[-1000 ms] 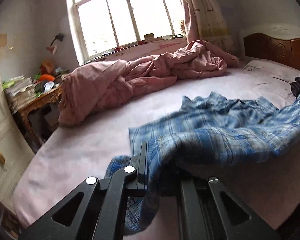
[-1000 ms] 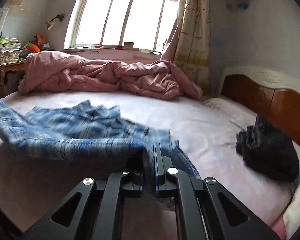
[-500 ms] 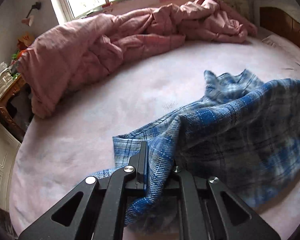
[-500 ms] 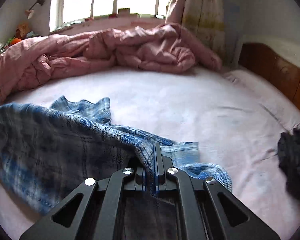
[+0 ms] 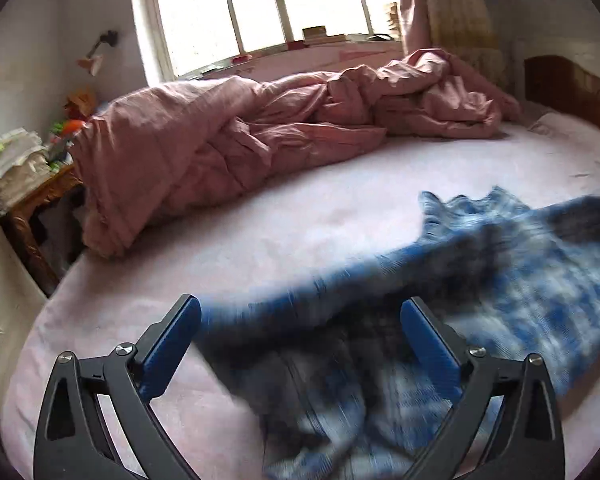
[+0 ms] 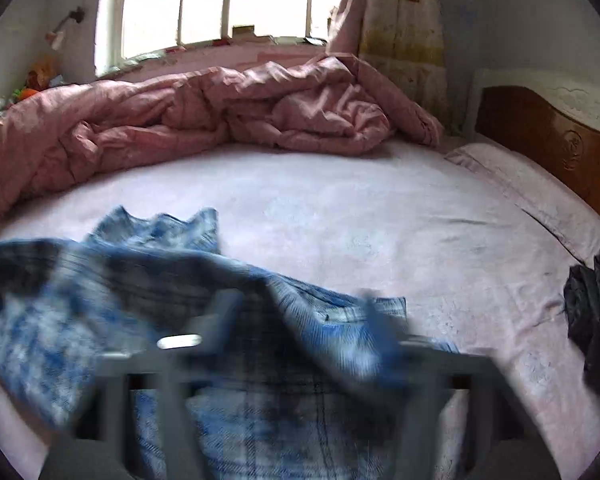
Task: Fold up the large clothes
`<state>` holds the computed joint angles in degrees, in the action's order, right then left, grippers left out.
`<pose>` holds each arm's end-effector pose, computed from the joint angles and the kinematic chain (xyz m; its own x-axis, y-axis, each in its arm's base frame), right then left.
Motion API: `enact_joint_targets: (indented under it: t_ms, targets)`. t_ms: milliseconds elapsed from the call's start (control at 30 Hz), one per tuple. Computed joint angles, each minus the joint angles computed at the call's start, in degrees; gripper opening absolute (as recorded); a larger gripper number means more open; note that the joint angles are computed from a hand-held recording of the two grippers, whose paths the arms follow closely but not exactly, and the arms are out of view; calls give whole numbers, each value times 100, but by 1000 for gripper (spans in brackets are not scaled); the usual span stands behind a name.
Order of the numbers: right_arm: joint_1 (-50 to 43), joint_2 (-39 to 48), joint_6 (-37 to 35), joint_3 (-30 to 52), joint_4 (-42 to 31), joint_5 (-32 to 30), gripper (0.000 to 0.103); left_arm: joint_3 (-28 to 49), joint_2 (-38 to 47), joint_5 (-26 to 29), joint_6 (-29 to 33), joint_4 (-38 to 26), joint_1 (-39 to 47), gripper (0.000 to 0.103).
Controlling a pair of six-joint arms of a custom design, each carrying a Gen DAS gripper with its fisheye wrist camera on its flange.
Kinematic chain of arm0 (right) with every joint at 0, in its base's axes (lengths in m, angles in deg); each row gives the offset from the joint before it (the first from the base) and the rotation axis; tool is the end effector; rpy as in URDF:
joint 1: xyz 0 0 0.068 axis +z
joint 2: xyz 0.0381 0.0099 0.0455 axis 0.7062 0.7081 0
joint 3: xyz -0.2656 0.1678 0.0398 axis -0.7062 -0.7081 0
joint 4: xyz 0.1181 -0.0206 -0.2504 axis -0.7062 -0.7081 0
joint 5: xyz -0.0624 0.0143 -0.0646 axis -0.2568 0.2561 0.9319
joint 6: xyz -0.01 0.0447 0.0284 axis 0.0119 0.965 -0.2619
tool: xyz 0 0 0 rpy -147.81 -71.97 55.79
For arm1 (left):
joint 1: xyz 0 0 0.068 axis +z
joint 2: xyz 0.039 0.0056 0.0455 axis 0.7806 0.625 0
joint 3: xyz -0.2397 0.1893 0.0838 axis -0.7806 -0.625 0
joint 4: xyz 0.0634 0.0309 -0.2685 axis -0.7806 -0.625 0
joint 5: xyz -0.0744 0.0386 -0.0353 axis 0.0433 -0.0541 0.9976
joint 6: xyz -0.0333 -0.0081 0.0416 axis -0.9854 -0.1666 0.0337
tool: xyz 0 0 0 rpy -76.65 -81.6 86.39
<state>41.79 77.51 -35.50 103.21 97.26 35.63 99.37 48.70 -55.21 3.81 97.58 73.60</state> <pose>0.2781 -0.0102 0.1745 -0.5626 -0.1515 -0.8127 -0.1668 0.9836 -0.0679 0.1798 0.0699 0.1703 -0.6016 0.0401 -0.7978 -0.1484 0.9757 0.1610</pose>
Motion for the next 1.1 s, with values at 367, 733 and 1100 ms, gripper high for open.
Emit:
enact_joint_targets:
  t_ms: [367,733,1100]
  targets:
    - [-1493,-1589,-149,-769,-229,-1145,85,-82,-936,2252,466,-1518,2209,101]
    - [-2389,-701,-822,-719,-890,-1897,74,250,763,3334,1479,-2311,3032,71]
    - [-2198,289,-825,-411,-868,-1626,21,-528,-108,1811,1289,-1015,2198,7]
